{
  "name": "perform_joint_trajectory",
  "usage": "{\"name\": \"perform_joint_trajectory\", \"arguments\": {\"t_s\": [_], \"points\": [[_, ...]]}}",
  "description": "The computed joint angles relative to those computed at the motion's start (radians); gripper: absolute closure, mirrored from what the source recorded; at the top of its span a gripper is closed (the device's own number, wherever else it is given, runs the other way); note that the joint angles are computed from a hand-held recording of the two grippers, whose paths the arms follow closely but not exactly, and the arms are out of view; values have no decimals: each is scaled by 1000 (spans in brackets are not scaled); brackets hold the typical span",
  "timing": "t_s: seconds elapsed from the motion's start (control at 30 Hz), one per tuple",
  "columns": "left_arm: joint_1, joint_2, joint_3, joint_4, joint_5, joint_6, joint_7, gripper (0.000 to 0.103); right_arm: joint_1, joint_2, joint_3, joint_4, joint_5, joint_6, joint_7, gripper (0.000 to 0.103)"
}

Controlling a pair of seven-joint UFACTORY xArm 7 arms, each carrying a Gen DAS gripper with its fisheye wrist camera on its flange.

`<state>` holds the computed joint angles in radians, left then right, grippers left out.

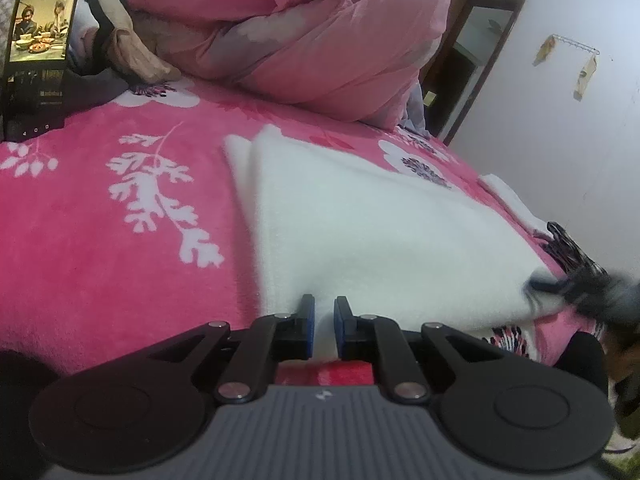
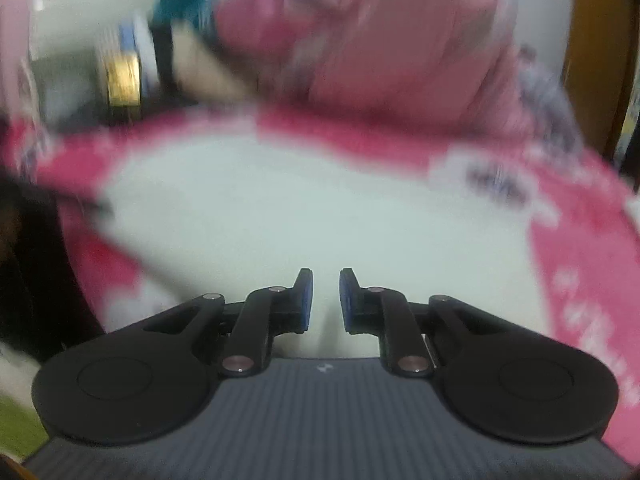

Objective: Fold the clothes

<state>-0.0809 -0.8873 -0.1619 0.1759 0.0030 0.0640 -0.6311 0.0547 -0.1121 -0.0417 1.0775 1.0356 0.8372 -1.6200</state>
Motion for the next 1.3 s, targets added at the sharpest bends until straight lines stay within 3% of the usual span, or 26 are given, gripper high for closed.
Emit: {"name": "perform_joint_trajectory", "arguments": {"t_s": [0.03, 0.1, 0.13, 0.17, 0.3, 0.33, 0.4, 0.43, 0.53, 0.6, 0.77, 0.8, 0.83, 0.9, 0.93, 0.97, 1.03, 1.13, 1.2, 1.23, 1.3], "points": [[-4, 0, 7, 2, 0, 3, 3, 91, 10, 26, -22, 6, 5, 8, 14, 91], [-14, 0, 21, 5, -2, 12, 12, 91, -46, 36, 35, 54, -63, 23, 136, 91], [-19, 0, 29, 6, -4, 14, 16, 91, -37, 9, 39, 51, -77, 2, 160, 89], [-21, 1, 32, 6, -7, 13, 17, 91, 4, -23, 2, 44, -64, 16, 143, 87], [-10, 1, 13, 9, -11, 17, 5, 90, 29, -69, -24, 19, 57, 192, 10, 90], [-8, 1, 9, 10, -10, 18, 4, 89, 49, -63, -23, 4, 48, 186, -5, 90], [-8, 3, 7, 12, -7, 19, 4, 88, 51, -26, 24, -43, 5, 80, -65, 91], [-8, 4, 6, 15, -5, 23, 5, 88, 89, -25, -13, -61, 27, 63, -89, 91], [-3, 7, 2, 26, 7, 40, 15, 87, 51, -40, 23, -13, -23, 114, 7, 90], [2, 10, -7, 29, 11, 41, 14, 85, 63, -75, 6, -8, 28, 174, -17, 89], [10, 6, -26, 30, 20, 44, 1, 83, 110, -36, 47, -63, 19, 105, -102, 91], [12, 7, -29, 28, 23, 40, -1, 83, 151, -31, 10, -82, 56, 93, -146, 91], [12, 7, -29, 27, 26, 38, 1, 83, 151, -31, 7, -80, 57, 99, -149, 91], [12, 5, -28, 28, 32, 39, 6, 83, 80, -37, 78, -34, 9, 131, -50, 89], [12, 6, -27, 27, 34, 36, 8, 83, 77, -55, 68, -26, 12, 175, -32, 89], [13, 7, -27, 25, 34, 31, 7, 83, 112, -74, 26, -26, 39, 212, -57, 90], [14, 4, -31, 22, 31, 29, -2, 83, 128, -89, 30, -47, 91, 208, -140, 90], [12, -7, -34, 24, 26, 45, -16, 83, 147, -33, 62, -74, 63, 140, -142, 90], [28, -36, -59, 29, 33, 74, -31, 82, 141, -8, 56, -54, 70, 169, -130, 91], [45, -59, -82, 32, 43, 92, -44, 81, 137, -9, 58, -35, 56, 187, -94, 91], [74, -105, -123, 40, 66, 130, -70, 68, 131, -21, 54, -2, 59, 238, -68, 90]]}}
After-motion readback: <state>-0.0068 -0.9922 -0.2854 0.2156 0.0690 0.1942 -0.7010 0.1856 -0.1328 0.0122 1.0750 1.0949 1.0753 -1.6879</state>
